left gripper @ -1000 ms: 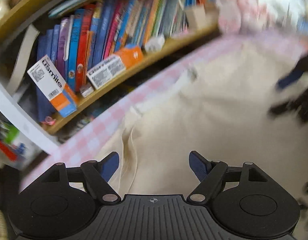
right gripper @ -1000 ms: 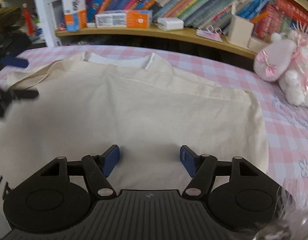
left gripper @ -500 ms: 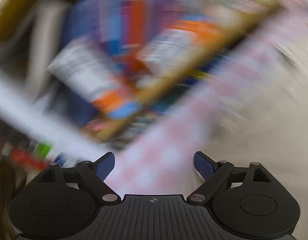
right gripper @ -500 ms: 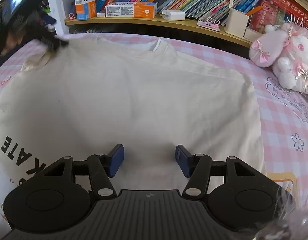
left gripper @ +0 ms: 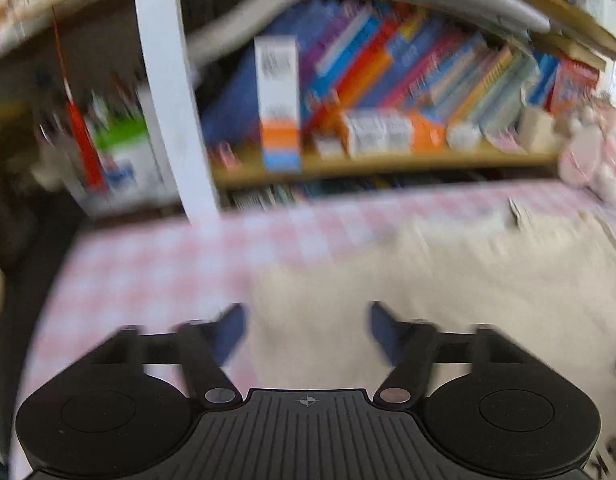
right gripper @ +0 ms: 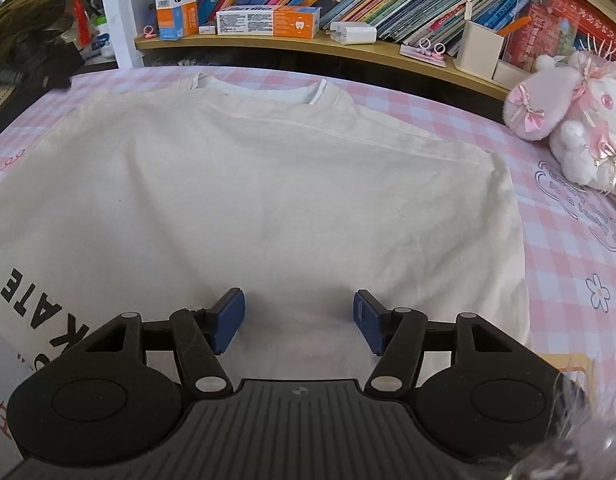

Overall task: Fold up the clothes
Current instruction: 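Withdraw both open grippers and move them over the shirt, then grasp the side edge of the cream shirt with the right gripper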

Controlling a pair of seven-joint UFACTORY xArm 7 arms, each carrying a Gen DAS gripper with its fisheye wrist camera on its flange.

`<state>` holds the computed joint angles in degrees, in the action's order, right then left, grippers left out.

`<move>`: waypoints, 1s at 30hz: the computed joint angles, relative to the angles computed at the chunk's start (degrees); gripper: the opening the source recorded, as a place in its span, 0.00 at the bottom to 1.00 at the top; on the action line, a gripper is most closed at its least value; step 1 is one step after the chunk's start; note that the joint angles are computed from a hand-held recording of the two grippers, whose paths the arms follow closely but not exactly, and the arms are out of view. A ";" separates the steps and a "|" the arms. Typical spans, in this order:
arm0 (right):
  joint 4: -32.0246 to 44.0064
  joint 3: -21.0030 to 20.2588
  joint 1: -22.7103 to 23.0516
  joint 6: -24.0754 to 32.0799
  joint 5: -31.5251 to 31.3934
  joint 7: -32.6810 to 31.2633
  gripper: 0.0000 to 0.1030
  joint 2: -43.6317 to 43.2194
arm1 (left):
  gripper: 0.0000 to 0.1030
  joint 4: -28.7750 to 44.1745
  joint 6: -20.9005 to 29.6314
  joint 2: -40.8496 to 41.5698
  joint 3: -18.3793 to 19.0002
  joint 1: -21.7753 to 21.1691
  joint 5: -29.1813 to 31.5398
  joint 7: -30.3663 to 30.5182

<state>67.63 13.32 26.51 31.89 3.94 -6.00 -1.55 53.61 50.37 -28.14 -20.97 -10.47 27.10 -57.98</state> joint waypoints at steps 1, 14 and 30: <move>0.32 -0.02 0.00 0.35 0.09 -0.23 0.57 0.17 | 0.26 -0.84 -0.56 0.08 0.64 -0.46 -1.57 -0.49; 0.50 -0.13 -0.18 2.01 -0.94 2.67 0.56 -0.91 | 0.29 -6.47 1.01 -5.99 0.81 3.84 -1.51 -17.92; -8.87 -11.85 -6.37 24.11 24.35 -0.83 0.50 -20.04 | 0.52 1.07 13.55 -9.99 -18.22 -0.37 -9.54 -36.24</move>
